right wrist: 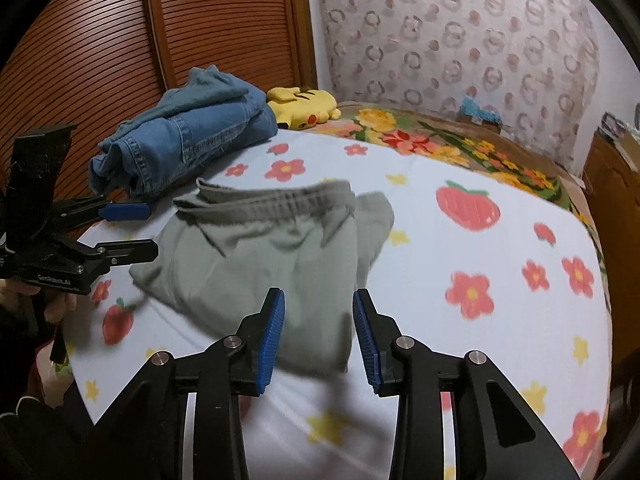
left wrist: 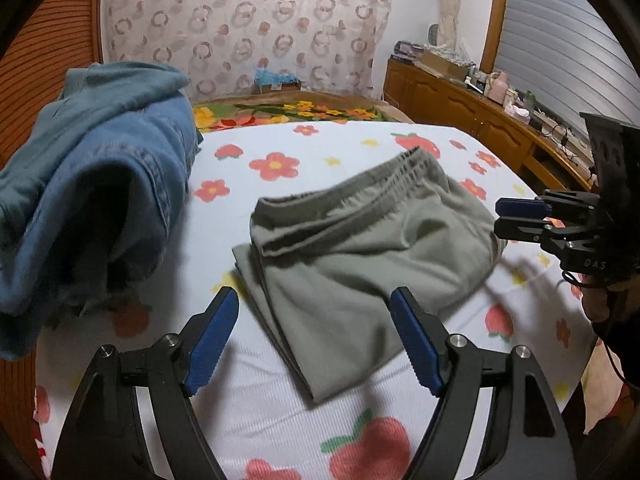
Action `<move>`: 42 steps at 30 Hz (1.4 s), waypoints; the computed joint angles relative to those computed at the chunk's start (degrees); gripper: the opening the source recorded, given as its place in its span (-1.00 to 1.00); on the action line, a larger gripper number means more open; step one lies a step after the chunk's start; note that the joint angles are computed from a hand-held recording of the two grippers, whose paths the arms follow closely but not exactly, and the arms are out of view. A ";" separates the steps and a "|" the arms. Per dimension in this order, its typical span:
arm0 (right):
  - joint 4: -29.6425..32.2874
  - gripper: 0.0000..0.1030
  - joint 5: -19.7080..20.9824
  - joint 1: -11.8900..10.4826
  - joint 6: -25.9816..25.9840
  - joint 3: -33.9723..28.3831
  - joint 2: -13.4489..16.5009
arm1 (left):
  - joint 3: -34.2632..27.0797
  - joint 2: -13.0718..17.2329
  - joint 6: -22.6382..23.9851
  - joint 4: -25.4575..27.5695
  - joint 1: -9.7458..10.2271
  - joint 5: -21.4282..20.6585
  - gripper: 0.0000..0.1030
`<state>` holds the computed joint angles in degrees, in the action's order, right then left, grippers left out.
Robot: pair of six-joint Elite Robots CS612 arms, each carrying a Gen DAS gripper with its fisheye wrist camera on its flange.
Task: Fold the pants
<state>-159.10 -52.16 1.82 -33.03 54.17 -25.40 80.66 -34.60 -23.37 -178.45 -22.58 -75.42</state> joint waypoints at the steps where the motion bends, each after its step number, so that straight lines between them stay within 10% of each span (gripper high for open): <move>1: 0.09 -0.28 0.00 -0.07 -0.05 0.52 -0.23 | 0.15 -0.04 0.02 0.05 -0.05 -0.17 0.53; 18: 4.40 -0.26 -0.79 0.05 -0.52 -0.93 0.60 | 1.92 -0.87 0.64 3.42 -0.69 -1.21 -0.04; 25: 2.83 -0.79 0.99 -0.63 -1.63 2.02 -0.95 | 1.91 -0.61 0.91 1.42 -0.30 -3.06 -0.77; 42: -3.39 -0.82 1.26 -2.25 0.29 14.64 -6.16 | 7.81 -2.79 -0.80 -3.19 -1.22 -2.14 -0.87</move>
